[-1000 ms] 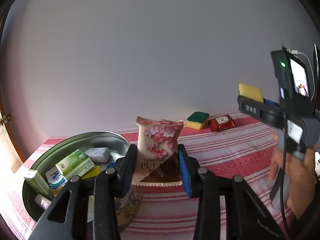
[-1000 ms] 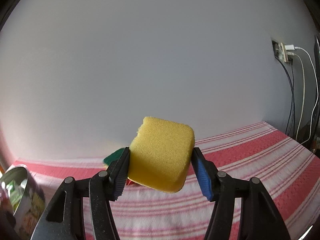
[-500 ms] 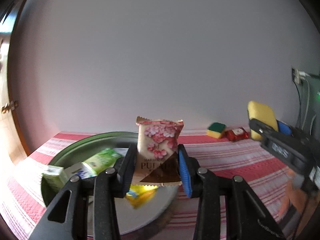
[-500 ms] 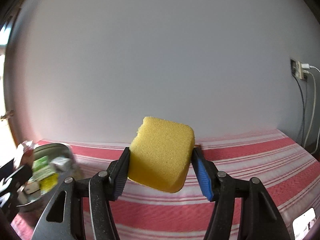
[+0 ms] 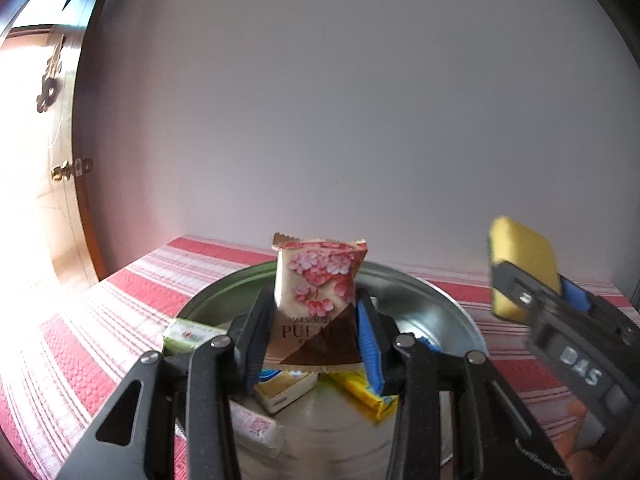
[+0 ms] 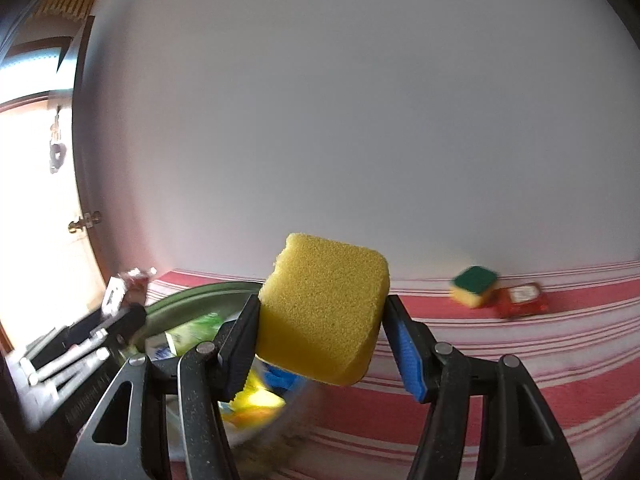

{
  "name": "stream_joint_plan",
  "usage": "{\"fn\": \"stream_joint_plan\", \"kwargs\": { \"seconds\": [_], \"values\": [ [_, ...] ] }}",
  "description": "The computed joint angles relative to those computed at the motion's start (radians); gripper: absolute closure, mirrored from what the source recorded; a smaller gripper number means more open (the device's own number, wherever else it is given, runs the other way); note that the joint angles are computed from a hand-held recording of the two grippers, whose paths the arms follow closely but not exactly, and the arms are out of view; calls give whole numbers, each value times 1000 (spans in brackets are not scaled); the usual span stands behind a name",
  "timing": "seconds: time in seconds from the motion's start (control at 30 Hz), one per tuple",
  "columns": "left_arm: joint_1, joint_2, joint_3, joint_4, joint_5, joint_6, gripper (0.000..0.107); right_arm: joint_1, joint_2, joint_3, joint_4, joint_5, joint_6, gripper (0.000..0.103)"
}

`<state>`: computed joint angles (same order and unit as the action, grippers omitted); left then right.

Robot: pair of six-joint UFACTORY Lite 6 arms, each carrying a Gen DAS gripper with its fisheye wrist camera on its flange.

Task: Organize objects
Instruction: 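Lift the floral packet and yellow sponge and carry them toward the tin, then open both tools over the tin to drop the floral packet and yellow sponge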

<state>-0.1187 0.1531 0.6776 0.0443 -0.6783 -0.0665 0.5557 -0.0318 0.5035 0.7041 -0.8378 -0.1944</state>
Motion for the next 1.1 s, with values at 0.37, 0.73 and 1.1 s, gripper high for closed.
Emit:
{"fn": "stream_joint_plan", "kwargs": {
  "seconds": [0.37, 0.73, 1.1],
  "values": [
    [-5, 80, 72, -129, 54, 99, 68, 28, 337, 344, 3, 21, -104, 40],
    [-40, 170, 160, -269, 94, 219, 68, -23, 410, 425, -28, 118, -150, 40],
    [-36, 202, 187, -271, 130, 208, 68, -41, 423, 457, -86, 185, -136, 40]
  ]
}}
